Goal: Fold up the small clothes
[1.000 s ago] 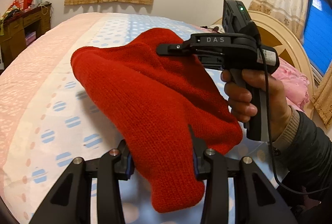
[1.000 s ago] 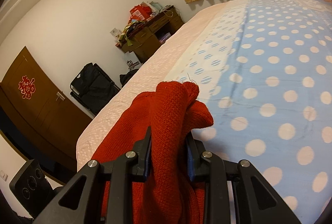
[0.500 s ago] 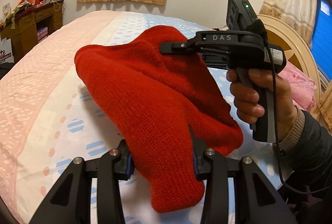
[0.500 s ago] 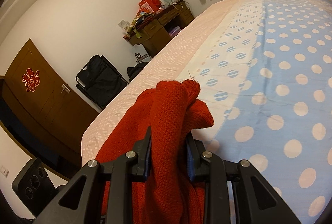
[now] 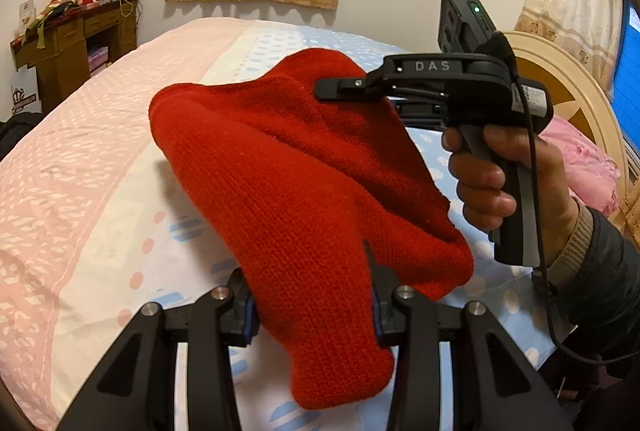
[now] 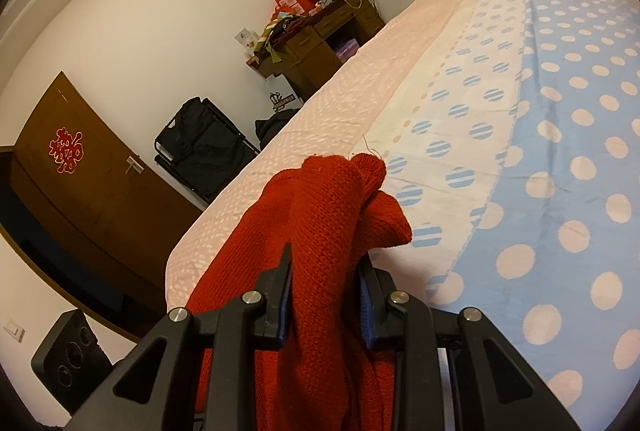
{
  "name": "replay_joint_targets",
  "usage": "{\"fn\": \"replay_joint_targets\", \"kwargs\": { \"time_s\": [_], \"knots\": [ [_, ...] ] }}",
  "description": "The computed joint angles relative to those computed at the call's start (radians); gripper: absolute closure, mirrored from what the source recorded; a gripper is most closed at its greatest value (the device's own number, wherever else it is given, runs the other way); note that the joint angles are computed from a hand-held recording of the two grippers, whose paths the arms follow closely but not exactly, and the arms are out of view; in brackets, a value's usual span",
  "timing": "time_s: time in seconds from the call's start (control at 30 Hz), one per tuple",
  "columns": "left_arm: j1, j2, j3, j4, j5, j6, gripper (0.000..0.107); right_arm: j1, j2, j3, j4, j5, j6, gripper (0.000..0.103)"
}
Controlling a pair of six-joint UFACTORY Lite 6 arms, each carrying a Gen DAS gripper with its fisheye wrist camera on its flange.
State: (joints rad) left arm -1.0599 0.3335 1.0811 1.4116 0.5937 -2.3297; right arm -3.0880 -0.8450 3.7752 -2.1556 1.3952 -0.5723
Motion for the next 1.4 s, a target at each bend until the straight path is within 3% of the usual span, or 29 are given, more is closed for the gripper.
{"fn": "replay_joint_targets", "kwargs": {
  "time_s": [0.27,0.7,1.0,1.27,1.4],
  "knots": [
    [-0.011,-0.03,-0.05,-0.014,0.01,-0.042,0.065,0.05,-0.021,-0.016,-0.022,-0.017,0.016,0.076],
    [-0.047,-0.031,-0.146,0.097,0.003,-0.273,0.065,0.09,-0.136,-0.127,-0.08,-0.025,0.084,0.075],
    [-0.07,-0.031,-0.164,0.116,0.028,-0.345,0.057,0.101,-0.159,-0.139,-0.127,-0.047,0.081,0.075],
    [-0.083,-0.038,-0.157,0.043,0.045,-0.279,0.049,0.112,-0.156,-0.127,-0.166,-0.073,0.068,0.074],
    [-0.1,-0.045,-0.123,-0.053,0.067,-0.178,0.046,0.111,-0.134,-0.095,-0.206,-0.108,0.065,0.062]
  ]
}}
